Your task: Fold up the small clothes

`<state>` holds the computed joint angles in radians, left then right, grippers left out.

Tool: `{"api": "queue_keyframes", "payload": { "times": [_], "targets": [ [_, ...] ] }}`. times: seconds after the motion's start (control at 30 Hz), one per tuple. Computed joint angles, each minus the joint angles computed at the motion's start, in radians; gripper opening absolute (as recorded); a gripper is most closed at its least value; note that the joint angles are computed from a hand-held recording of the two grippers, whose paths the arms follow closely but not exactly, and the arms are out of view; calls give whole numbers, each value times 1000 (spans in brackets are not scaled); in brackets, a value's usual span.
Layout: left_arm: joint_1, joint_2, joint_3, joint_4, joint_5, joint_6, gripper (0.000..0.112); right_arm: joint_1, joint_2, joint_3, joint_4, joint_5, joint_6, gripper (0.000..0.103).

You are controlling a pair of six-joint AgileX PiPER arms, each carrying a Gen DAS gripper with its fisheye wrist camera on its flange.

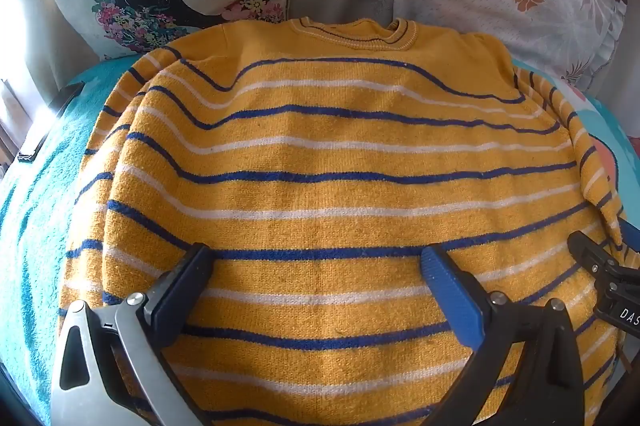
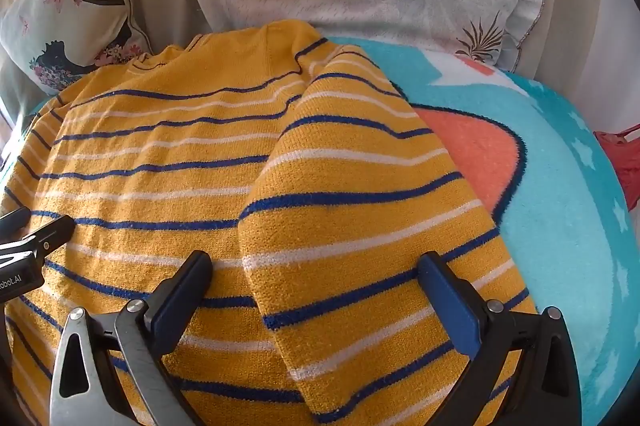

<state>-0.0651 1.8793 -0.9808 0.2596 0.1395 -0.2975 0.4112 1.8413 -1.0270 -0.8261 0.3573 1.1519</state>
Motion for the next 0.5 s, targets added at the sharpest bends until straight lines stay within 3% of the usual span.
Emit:
{"api": "queue_keyframes", "payload": {
  "times": [0.5],
  "targets": [
    [-1,0,1,7,-1,-7,103,-1,1,-1,1,0,-1,103]
  ]
}}
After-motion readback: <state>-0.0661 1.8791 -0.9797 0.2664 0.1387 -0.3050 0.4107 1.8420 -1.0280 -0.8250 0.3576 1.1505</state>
